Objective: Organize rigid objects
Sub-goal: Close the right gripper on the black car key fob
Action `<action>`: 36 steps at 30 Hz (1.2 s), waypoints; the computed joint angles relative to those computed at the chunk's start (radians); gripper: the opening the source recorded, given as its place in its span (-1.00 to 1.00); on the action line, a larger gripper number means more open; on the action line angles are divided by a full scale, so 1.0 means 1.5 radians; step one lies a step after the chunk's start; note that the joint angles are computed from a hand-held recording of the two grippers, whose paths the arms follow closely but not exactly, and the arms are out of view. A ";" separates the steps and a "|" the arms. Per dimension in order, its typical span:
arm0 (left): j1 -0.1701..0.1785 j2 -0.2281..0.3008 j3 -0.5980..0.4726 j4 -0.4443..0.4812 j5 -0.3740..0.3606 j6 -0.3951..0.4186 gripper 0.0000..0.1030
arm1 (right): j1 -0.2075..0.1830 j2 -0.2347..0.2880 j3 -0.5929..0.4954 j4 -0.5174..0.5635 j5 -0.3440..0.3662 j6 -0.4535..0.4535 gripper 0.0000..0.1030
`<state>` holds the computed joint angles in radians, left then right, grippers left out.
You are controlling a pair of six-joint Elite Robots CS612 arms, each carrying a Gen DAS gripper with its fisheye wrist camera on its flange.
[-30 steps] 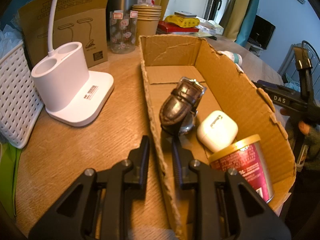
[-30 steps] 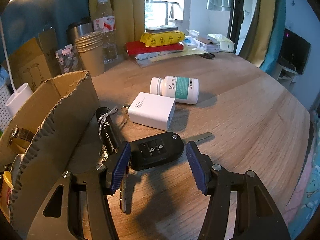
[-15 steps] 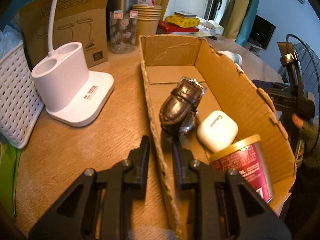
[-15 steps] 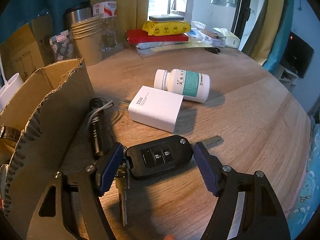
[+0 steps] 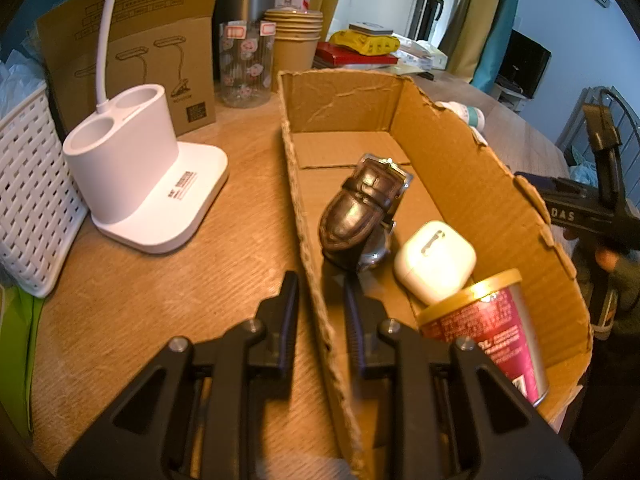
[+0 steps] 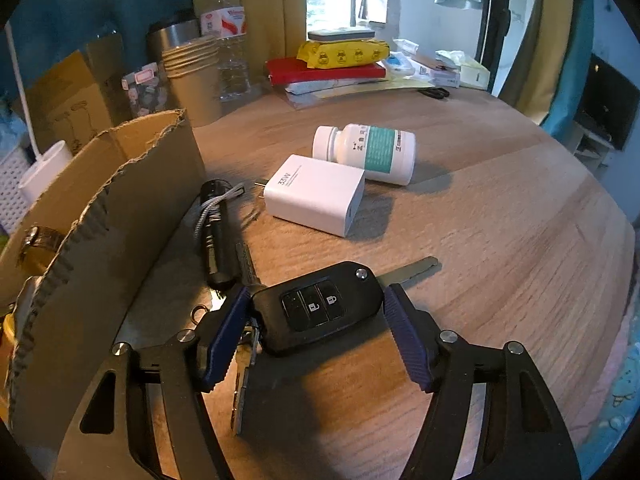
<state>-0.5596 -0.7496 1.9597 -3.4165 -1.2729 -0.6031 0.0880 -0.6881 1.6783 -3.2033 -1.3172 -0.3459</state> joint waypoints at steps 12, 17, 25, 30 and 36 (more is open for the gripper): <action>0.000 0.000 0.000 0.000 0.000 0.000 -0.52 | -0.010 -0.013 0.021 -0.051 0.016 0.021 0.39; 0.000 0.000 0.000 0.000 0.000 0.000 -0.52 | -0.012 -0.021 0.032 -0.076 0.027 0.029 0.39; 0.000 0.000 0.000 -0.001 0.000 -0.001 -0.52 | -0.018 -0.040 0.057 -0.150 0.052 0.055 -0.17; 0.000 -0.001 0.002 -0.001 0.000 0.000 -0.52 | -0.018 -0.040 0.053 -0.135 0.029 0.054 -0.17; 0.000 -0.001 0.002 -0.002 0.000 0.000 -0.52 | -0.008 -0.016 0.023 -0.078 -0.021 0.061 -0.06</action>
<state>-0.5590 -0.7505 1.9623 -3.4189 -1.2735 -0.6030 0.0759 -0.7117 1.7126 -3.3203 -1.3489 -0.2542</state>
